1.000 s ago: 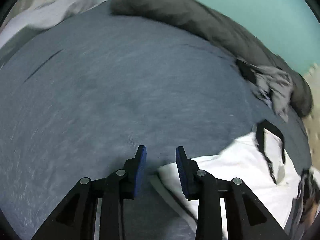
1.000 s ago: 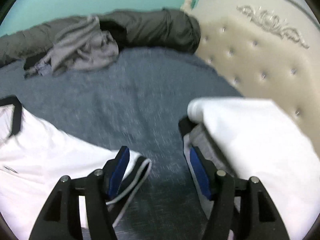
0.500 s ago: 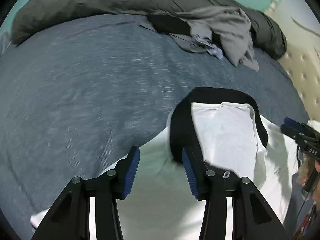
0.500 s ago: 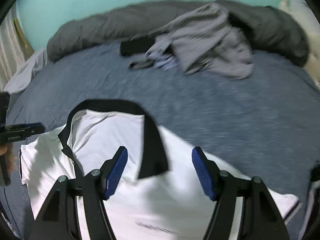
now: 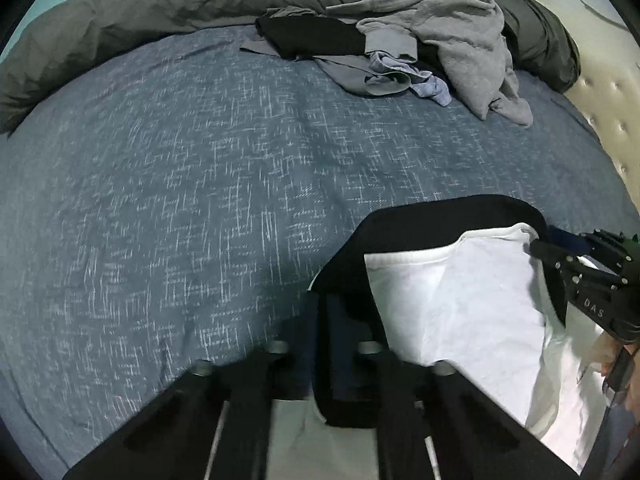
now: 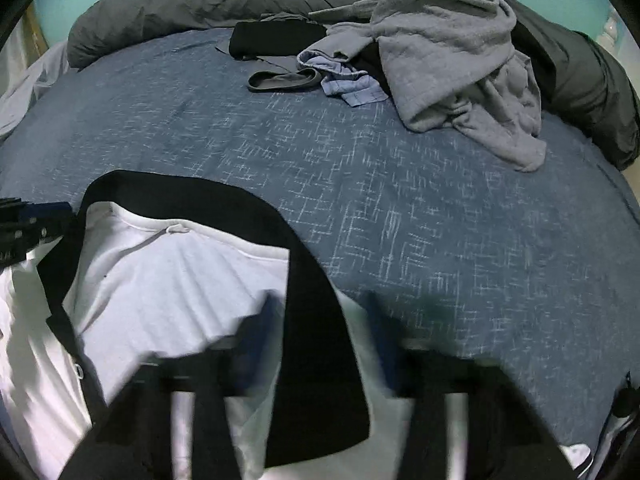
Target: Fold clothes
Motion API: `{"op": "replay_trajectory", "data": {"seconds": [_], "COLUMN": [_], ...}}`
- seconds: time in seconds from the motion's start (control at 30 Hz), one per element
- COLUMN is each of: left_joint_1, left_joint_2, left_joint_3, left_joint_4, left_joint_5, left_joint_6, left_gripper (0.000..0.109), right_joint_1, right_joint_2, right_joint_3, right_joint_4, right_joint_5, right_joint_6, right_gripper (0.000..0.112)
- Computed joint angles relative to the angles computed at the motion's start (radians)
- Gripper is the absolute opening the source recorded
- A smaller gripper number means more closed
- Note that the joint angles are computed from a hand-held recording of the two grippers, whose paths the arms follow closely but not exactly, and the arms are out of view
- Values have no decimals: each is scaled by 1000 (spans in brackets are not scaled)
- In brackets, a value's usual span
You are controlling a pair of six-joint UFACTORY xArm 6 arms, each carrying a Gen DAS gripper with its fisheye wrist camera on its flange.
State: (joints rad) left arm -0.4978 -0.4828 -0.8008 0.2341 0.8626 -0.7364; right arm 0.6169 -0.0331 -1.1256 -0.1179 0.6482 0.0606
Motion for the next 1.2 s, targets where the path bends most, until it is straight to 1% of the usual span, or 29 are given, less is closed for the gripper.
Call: {"op": "replay_trajectory", "data": {"seconds": [0.1, 0.13, 0.2, 0.3, 0.33, 0.37, 0.4, 0.43, 0.47, 0.57, 0.63, 0.7, 0.77, 0.93, 1.03, 1.13, 1.2], "left_joint_1": [7, 12, 20, 18, 10, 3, -4, -12, -18, -30, -34, -33, -25, 14, 28, 41, 38], "left_joint_2": [-4, -7, -15, -35, -27, -19, -11, -4, 3, 23, 44, 53, 41, 54, 99, 133, 166], "left_joint_3": [-4, -3, -1, 4, -4, -13, -21, -29, -27, -16, -27, -26, -15, -40, -86, -109, -133], "left_joint_4": [-8, -16, -31, -39, -28, -16, -5, 4, -6, -12, 23, 42, 55, 48, 46, 53, 60], "left_joint_5": [-6, -9, -16, -33, -25, -17, -8, 0, -6, -29, -7, -2, -21, -58, -62, -89, -84], "left_joint_6": [14, 18, 25, -7, -13, -20, -26, -31, -28, -38, -42, -46, -57, -55, -49, -81, -78], "left_gripper": [0, 0, 0, 0, 1, 9, 24, 30, 34, 34, 34, 11, 4, 3, 3, 3, 3], "right_joint_1": [-4, -5, -7, -14, -13, -13, -13, -13, -14, -13, -10, -11, -15, -25, -45, -61, -64], "right_joint_2": [-7, -10, -13, -15, -17, -19, -20, -22, -23, -24, -24, -23, -24, -11, 12, 45, 67], "right_joint_3": [12, 15, 12, 3, 4, 4, 6, 8, 10, 10, 9, 6, 8, -8, -46, -95, -119], "right_joint_4": [-1, -5, -3, 22, 26, 31, 36, 41, 46, 54, 47, 47, 52, 23, 1, -22, -40], "right_joint_5": [-28, -38, -44, -47, -44, -42, -42, -41, -41, -39, -38, -38, -47, -77, -97, -98, -95], "right_joint_6": [-20, -23, -23, -39, -45, -50, -52, -55, -56, -52, -53, -61, -64, -51, -16, 20, 38], "right_gripper": [8, 6, 5, 5, 5, 5, 5, 5, 5, 5, 5, 5, 5, 4, 4, 4, 4]}}
